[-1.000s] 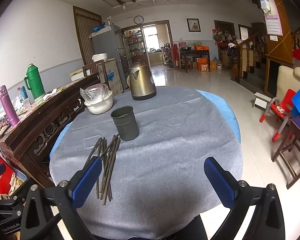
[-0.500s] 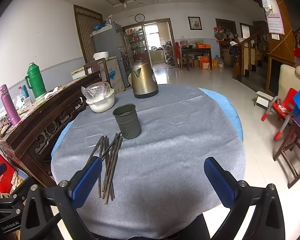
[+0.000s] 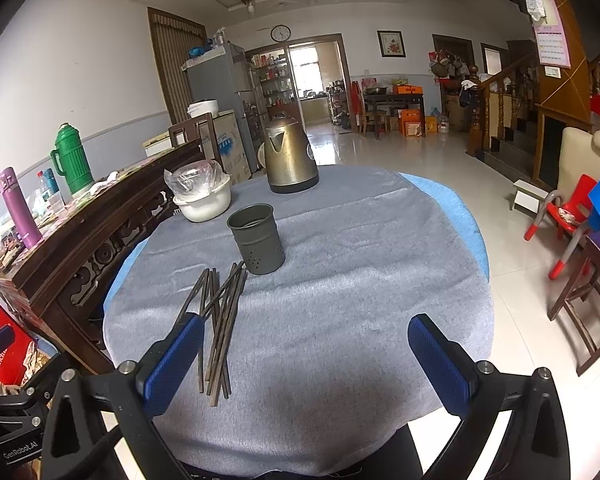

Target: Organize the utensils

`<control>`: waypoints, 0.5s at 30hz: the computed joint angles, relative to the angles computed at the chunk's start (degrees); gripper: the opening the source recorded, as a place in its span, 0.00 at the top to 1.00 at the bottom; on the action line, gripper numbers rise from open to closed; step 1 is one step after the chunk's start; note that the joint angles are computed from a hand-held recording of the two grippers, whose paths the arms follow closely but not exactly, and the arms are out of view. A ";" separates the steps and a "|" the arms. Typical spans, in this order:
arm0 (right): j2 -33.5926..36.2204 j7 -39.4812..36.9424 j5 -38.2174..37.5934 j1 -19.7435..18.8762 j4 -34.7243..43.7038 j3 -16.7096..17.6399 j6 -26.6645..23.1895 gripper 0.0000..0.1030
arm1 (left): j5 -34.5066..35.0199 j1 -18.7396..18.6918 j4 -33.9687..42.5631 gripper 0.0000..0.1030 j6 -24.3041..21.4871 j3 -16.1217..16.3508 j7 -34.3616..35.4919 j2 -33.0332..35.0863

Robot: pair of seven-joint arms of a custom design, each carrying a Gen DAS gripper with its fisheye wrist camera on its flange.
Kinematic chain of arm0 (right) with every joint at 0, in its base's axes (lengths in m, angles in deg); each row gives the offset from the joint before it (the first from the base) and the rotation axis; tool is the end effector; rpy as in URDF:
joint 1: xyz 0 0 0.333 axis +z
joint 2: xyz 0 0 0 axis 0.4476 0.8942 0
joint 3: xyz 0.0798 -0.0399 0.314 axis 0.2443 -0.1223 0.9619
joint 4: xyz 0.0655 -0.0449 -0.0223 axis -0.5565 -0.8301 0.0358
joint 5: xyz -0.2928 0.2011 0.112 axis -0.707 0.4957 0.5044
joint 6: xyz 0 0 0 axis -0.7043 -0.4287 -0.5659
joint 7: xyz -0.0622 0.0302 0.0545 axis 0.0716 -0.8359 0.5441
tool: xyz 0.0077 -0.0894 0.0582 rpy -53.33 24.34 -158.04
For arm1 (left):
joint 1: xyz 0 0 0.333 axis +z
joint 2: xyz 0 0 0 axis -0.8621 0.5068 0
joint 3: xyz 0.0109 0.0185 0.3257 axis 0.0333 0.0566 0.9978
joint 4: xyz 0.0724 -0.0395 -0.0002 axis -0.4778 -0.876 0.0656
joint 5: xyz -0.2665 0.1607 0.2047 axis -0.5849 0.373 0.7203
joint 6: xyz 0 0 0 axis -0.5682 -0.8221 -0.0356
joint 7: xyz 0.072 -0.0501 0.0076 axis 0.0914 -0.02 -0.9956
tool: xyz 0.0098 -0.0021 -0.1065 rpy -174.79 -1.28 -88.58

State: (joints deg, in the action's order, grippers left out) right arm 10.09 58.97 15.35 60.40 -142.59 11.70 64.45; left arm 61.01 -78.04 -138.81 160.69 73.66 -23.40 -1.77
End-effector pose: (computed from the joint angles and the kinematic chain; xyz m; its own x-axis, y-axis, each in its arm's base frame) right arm 0.5768 0.4349 0.6525 0.1892 -0.9635 -0.1893 -0.6057 0.0372 -0.7948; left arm 0.5165 -0.2896 0.6524 0.2337 -0.9501 -0.2068 -0.6161 0.0199 -0.7874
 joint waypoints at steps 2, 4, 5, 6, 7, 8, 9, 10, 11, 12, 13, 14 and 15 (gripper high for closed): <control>0.04 0.02 -0.07 0.05 0.08 -0.04 -0.07 0.00 | -0.04 -0.01 0.01 0.00 -0.04 0.01 0.08 0.01; 0.01 -0.10 0.16 -0.04 -0.02 0.09 -0.04 0.00 | -0.26 0.01 -0.16 0.00 0.13 0.04 0.11 -0.03; -0.01 -0.11 0.18 -0.06 -0.07 0.09 0.03 0.00 | -0.39 0.03 -0.26 0.00 0.23 0.05 0.09 -0.06; -0.09 -0.03 0.15 -0.03 -0.22 0.06 0.10 0.00 | -0.42 0.03 -0.35 0.00 0.27 0.04 0.01 -0.08; -0.17 -0.03 0.15 -0.04 -0.34 0.07 0.10 0.00 | -0.42 0.05 -0.44 0.00 0.37 0.04 -0.07 -0.09; -0.15 -0.16 0.21 -0.09 -0.32 0.13 0.08 0.00 | -0.41 0.05 -0.44 0.00 0.39 0.04 -0.08 -0.08; -0.17 -0.27 0.33 -0.17 -0.40 0.20 0.17 0.00 | -0.51 0.09 -0.48 0.00 0.47 0.07 -0.07 -0.09; -0.20 -0.45 0.54 -0.26 -0.56 0.34 0.33 0.00 | -0.62 0.12 -0.58 0.00 0.57 0.08 -0.13 -0.10; 0.00 -0.82 0.82 -0.38 -0.31 0.51 0.35 0.00 | -0.74 0.18 -0.61 0.00 0.68 0.11 -0.05 -0.10; 0.32 -1.35 1.14 -0.45 0.17 0.68 0.14 0.00 | -0.93 0.22 -0.64 0.00 0.74 0.13 0.05 -0.06; 0.94 -1.83 1.38 -0.37 1.11 0.77 -0.27 0.00 | -1.24 0.28 -0.63 0.00 0.84 0.16 0.19 0.02; 1.68 -2.78 2.09 -0.52 2.21 1.08 -0.67 0.00 | -1.58 0.35 -0.65 0.00 1.00 0.21 0.36 0.05; 2.78 -4.10 3.20 -0.80 3.79 1.54 -1.17 0.00 | -2.04 0.43 -0.67 0.00 1.15 0.25 0.63 0.09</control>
